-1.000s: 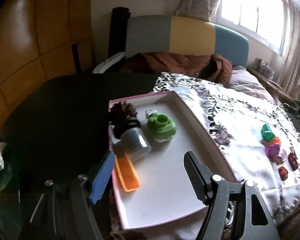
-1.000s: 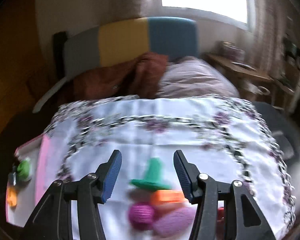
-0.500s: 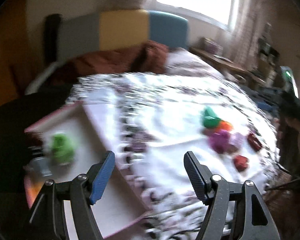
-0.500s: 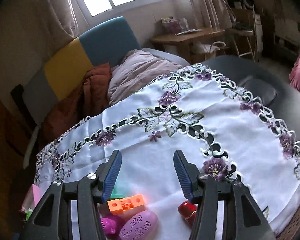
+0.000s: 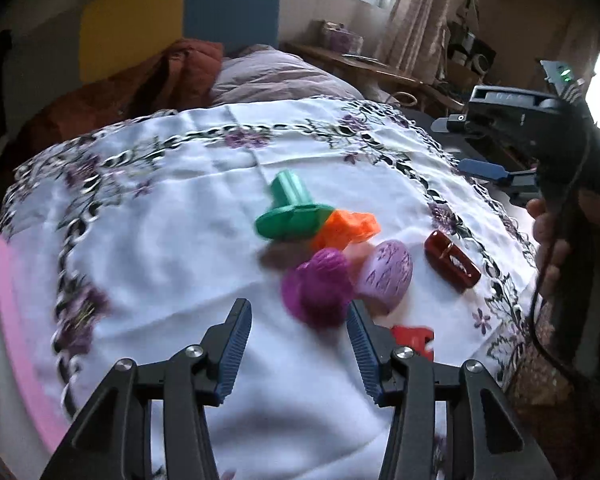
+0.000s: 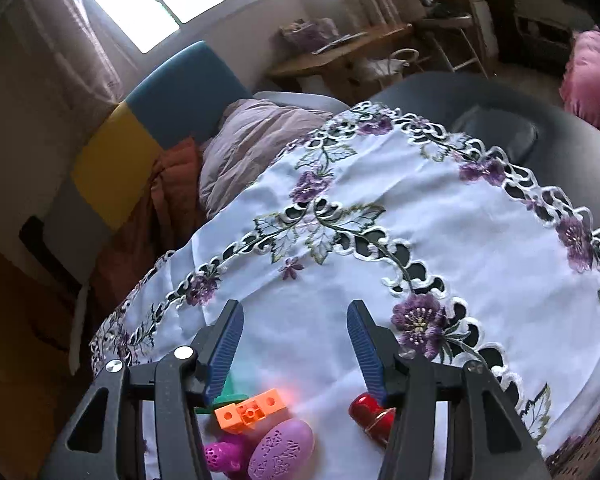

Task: Organize rigid objects
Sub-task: 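Move both tools to the toys and grasp the magenta cup with the left gripper, then lift the magenta cup with the left gripper while the right gripper grasps the red puzzle piece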

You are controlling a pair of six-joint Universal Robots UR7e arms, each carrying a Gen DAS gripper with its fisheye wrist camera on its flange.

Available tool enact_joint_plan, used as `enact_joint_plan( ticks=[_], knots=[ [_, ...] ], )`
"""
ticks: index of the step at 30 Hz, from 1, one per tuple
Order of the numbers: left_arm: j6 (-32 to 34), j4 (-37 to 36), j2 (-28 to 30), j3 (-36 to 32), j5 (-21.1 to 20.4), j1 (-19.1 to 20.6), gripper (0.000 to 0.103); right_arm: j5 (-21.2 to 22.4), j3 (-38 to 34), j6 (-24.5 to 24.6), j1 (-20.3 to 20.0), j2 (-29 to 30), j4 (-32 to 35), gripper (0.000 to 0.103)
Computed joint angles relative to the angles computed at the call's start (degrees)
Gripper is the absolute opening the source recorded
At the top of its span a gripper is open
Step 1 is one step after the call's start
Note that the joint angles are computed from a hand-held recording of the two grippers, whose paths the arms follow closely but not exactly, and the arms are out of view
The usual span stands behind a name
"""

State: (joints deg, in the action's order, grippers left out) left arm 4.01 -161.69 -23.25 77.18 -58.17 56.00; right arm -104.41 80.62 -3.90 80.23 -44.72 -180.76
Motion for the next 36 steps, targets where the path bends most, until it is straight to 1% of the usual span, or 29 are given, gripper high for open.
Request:
enact_joint_plan(
  ticks=[3, 7, 9, 10, 12, 14, 16, 20, 22, 24, 25, 26, 28, 30, 31, 32, 33, 34, 36],
  knots=[
    [0.06, 1.81, 2.24, -3.72, -1.18, 0.59, 0.051, 0.71, -0.2, 0.84, -0.24, -0.14, 1.4, 0.055],
    [-1.46, 6.15, 5.56, -9.57, -2.59, 1.78, 0.05, 0.69, -0.47, 0.37, -0.15, 0.05, 2.2, 0.055],
    [-2.29, 7.2, 6.53, -11.34, -4.18, 2.43, 0.045, 0.44, -0.89, 0.06, -0.01, 0.31, 3.07, 0.055],
    [-2.49, 7.26, 6.86, -11.82, -4.68, 2.63, 0.04, 0.31, -1.11, -0.11, 0.04, 0.44, 3.42, 0.055],
    [-2.95, 6.92, 7.01, -12.01, -6.0, 2.99, 0.039, -0.13, -1.42, -0.46, 0.18, 0.67, 3.96, 0.055],
    [-1.98, 4.82, 6.53, -10.59, -5.62, 2.92, 0.039, 0.02, -1.5, -0.77, 0.19, 0.68, 4.38, 0.055],
    [-1.71, 2.39, 5.04, -7.72, -4.84, 2.76, 0.039, 0.26, -1.29, -0.66, 0.12, 0.56, 4.03, 0.055],
    [-0.7, -3.23, 0.82, 0.47, -1.01, 1.8, 0.039, 0.08, -1.36, 0.78, -0.14, 0.42, 4.58, 0.055],
    [-0.21, -5.73, -1.43, 4.99, 1.12, 1.22, 0.039, 0.07, -2.12, 1.75, -0.38, 0.46, 7.12, 0.055],
    [-0.03, -7.23, -3.21, 8.3, 1.95, 1.1, 0.039, 0.54, -2.67, 2.87, -0.69, 0.08, 10.6, 0.055],
    [0.06, -8.32, -3.98, 9.92, 2.52, 1.1, 0.039, 1.21, -2.8, 2.1, -0.8, -0.51, 13.11, 0.055],
    [0.04, -8.85, -4.42, 10.84, 2.73, 1.2, 0.039, 1.43, -2.44, 0.55, -0.75, -1.09, 13.73, 0.055],
    [0.78, -12.17, -5.19, 13.11, 2.5, 1.49, 0.039, 0.43, -1.01, -1.88, -0.44, -2.78, 13.63, 0.055],
    [0.88, -13.18, -5.4, 13.83, 2.42, 1.68, 0.039, 0.27, 0.27, -2.78, -0.46, -4.67, 14.73, 0.055],
    [0.24, -12.79, -5.43, 13.75, 2.21, 1.94, 0.039, -0.25, 1.11, -3.09, -0.44, -5.76, 14.8, 0.055],
    [-0.39, -12.27, -5.39, 13.58, 2.02, 2.12, 0.039, -1.48, 1.56, -3.46, -0.27, -6.15, 14.09, 0.055],
    [-0.08, -13.13, -5.24, 13.7, 1.93, 2.21, 0.039, -2.94, 1.68, -3.54, -0.08, -6.6, 14.79, 0.055],
    [0.63, -13.67, -4.97, 13.7, 2.35, 2.08, 0.039, -4.33, 1.05, -3.4, 0.05, -6.75, 17.89, 0.055],
    [1.64, -14.59, -4.59, 13.87, 3.49, 1.74, 0.039, -5.72, -0.39, -3.18, 0.11, -6.47, 23.86, 0.055]
  ],
)
